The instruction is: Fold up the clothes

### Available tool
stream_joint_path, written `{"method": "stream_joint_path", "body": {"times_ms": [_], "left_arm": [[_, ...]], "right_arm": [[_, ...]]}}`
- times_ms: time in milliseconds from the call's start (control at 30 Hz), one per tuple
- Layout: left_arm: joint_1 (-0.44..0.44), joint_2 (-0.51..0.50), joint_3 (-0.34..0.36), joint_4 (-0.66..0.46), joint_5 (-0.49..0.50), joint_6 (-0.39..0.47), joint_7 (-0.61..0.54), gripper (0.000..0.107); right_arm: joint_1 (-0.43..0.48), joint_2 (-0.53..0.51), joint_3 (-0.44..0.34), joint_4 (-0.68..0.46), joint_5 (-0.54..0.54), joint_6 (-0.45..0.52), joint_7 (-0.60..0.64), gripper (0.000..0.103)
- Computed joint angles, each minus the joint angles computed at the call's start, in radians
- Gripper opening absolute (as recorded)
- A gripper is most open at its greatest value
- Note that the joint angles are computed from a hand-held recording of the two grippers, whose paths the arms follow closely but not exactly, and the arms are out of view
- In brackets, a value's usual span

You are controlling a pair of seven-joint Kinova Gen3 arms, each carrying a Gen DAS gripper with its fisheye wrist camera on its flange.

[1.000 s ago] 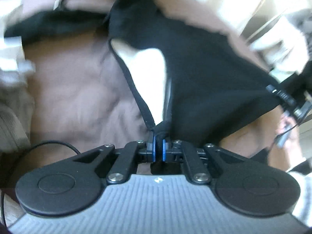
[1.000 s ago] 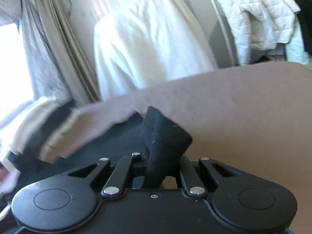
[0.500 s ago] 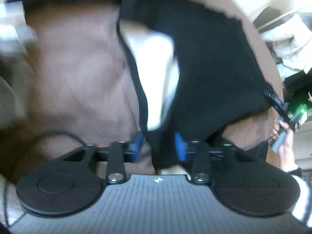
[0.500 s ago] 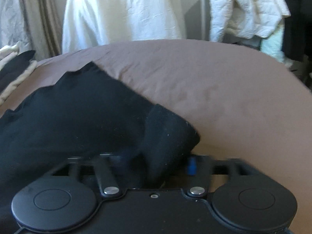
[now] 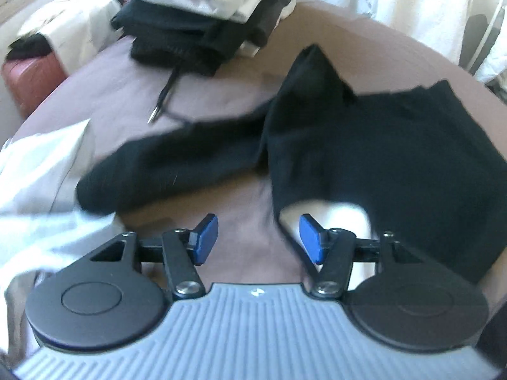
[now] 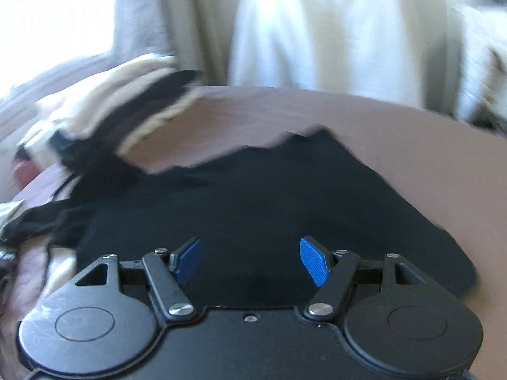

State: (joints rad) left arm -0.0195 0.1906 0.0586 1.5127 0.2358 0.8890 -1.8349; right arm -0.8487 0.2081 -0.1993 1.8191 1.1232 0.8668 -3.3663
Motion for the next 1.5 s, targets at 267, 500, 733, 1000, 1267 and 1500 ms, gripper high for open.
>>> {"method": "stream_joint_path", "body": {"times_ms": [267, 500, 733, 1000, 1267, 1500], "left_arm": [[0.178, 0.137, -0.175, -0.062, -0.133, -0.104, -0.005, 0.064], [0.232, 0.12, -0.22, 0.031, -0.169, -0.171, -0.096, 0.081], [0.158, 0.152, -0.113, 0.019, -0.237, -0.163, -0.066, 0.097], [-0.055, 0.168, 0.171, 0.116, -0.403, -0.428, 0.046, 0.086], [0.218, 0.11, -0.105, 0.205, -0.7, -0.671, 0.223, 0.005], [0.046, 0.171, 0.031, 0.019, -0.577, -0.679, 0.213, 0.005]], "right_arm": [[0.282, 0.243, -0.341, -0.369, -0.023, -0.061, 0.325, 0.077], [0.209, 0.363, -0.247, -0.531, -0.231, -0.042, 0.522, 0.077], [0.029, 0.355, 0.077, -0.445, -0.462, -0.16, 0.406, 0.077], [-0.099, 0.33, 0.23, -0.405, -0.521, -0.163, 0.349, 0.078], [-0.088, 0.354, 0.188, -0.465, -0.502, -0.112, 0.366, 0.078], [-0.106, 0.38, 0.14, -0.617, -0.412, 0.071, 0.612, 0.083]]}}
